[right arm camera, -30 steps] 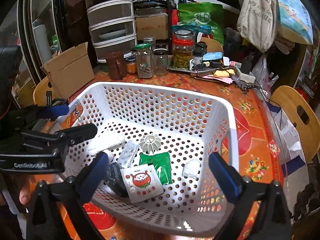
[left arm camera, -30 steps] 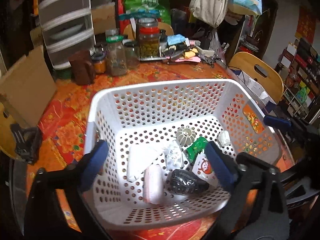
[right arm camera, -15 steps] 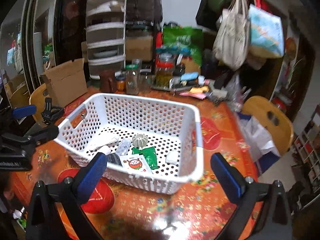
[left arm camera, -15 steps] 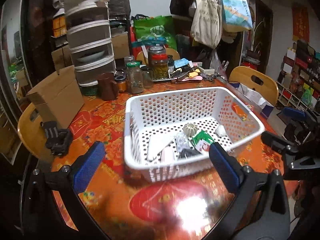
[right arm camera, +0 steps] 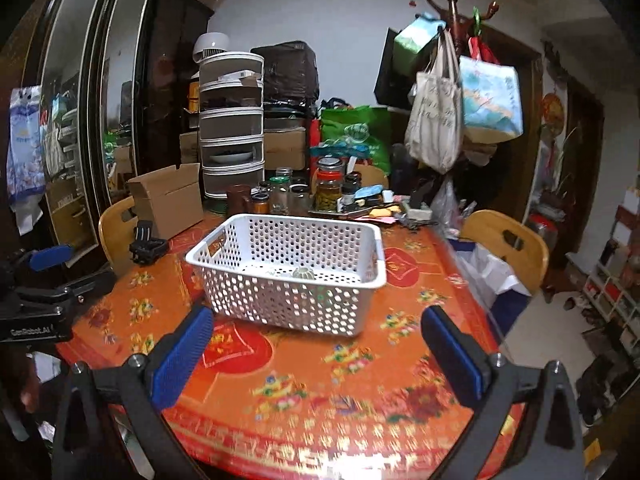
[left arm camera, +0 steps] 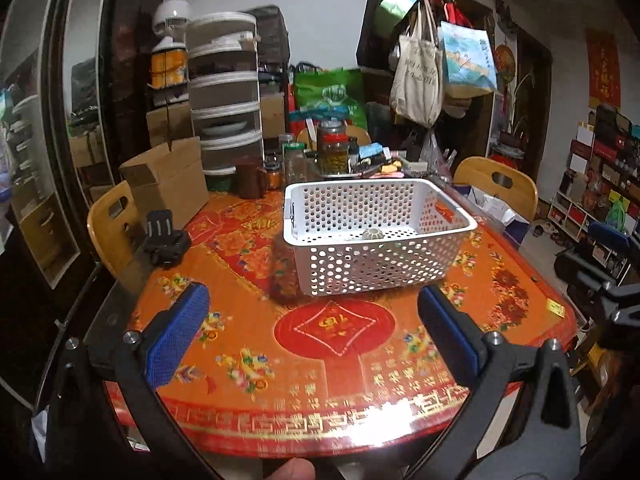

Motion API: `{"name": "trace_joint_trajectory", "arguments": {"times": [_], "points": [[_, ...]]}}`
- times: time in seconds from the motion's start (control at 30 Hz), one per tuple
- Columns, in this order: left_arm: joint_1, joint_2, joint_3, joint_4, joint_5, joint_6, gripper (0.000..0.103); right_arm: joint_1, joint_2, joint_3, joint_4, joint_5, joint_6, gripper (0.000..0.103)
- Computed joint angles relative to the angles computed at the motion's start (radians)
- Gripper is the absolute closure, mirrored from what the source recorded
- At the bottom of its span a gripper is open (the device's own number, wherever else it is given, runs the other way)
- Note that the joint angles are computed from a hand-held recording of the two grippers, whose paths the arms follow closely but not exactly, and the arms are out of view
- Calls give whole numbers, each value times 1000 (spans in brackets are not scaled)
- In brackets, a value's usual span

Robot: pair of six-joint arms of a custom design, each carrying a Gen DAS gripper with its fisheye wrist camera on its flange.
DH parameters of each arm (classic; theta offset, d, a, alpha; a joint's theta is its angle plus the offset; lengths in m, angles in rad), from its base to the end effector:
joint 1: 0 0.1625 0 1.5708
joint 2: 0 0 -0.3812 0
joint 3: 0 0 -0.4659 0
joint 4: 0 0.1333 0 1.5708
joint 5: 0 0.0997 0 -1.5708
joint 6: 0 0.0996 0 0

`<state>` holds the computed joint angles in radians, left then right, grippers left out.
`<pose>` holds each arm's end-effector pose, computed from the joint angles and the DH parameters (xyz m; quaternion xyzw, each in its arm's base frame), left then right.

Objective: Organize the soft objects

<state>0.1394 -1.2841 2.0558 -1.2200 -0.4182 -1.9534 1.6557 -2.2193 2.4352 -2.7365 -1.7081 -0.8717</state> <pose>-0.4130 -0.2845 0.0959 0.0970 0.7607 -0.5121 0.3870 0.1500 -0.3516 0.3902 0.3805 -0.8021 0.3979 0.2312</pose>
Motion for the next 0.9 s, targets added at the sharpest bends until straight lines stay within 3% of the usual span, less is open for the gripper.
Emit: {"name": "trace_joint_trajectory", "arguments": {"times": [0.07,0.17,0.5,0.9], "points": [[-23,31,-16,20,-20,-21,0,-7,-33,11,42,-2,-2,0],[-30,49,-14,-50,-28,36,0,-30,-40,0,104,10,21,0],[22,31,12,-189,-15,111,0,-56,-19,-17,123,28,40,0],[35,23,8,-175,-10,119,0,-49,-8,-19,121,20,36,0]]}}
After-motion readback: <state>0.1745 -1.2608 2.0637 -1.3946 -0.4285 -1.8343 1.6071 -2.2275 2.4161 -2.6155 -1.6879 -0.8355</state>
